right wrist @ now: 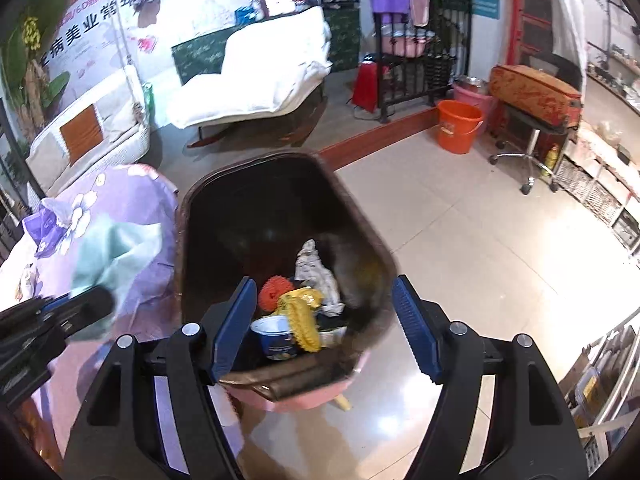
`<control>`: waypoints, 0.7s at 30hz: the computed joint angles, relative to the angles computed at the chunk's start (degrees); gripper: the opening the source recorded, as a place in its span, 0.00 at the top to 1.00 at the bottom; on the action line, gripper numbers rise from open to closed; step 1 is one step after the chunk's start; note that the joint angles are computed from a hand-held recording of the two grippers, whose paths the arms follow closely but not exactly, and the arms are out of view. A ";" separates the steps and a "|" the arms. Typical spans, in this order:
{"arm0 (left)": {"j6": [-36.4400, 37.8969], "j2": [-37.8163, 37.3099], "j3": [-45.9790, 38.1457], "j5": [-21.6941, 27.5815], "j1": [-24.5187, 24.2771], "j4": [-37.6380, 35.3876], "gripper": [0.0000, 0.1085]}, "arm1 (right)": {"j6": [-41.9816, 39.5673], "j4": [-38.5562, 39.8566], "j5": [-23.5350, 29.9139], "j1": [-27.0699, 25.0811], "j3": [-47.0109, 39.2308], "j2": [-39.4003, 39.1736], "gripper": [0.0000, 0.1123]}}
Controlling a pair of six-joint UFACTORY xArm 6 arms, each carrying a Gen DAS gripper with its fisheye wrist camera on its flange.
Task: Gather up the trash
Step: 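Lower the green tissue into the bin and open the left tool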
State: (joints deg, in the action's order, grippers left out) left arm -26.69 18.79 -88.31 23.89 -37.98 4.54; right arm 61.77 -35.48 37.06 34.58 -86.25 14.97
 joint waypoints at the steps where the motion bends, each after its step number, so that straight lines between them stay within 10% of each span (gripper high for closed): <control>1: 1.05 1.28 -1.58 0.63 -0.10 -0.94 0.88 | 1.62 -1.15 0.13 -0.08 1.34 -1.23 0.37; 18: 4.04 16.10 -21.98 13.24 -0.60 -4.66 0.88 | 9.14 -3.86 0.50 -3.13 11.46 -10.00 0.36; 21: 5.87 17.75 -24.58 14.97 -0.60 -5.18 0.75 | 9.58 -3.90 0.27 -3.41 12.24 -10.48 0.36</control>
State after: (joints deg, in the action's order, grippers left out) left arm -20.82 36.54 -112.89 38.87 -38.58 -0.65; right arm 71.35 -39.37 37.33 31.18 -74.01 4.48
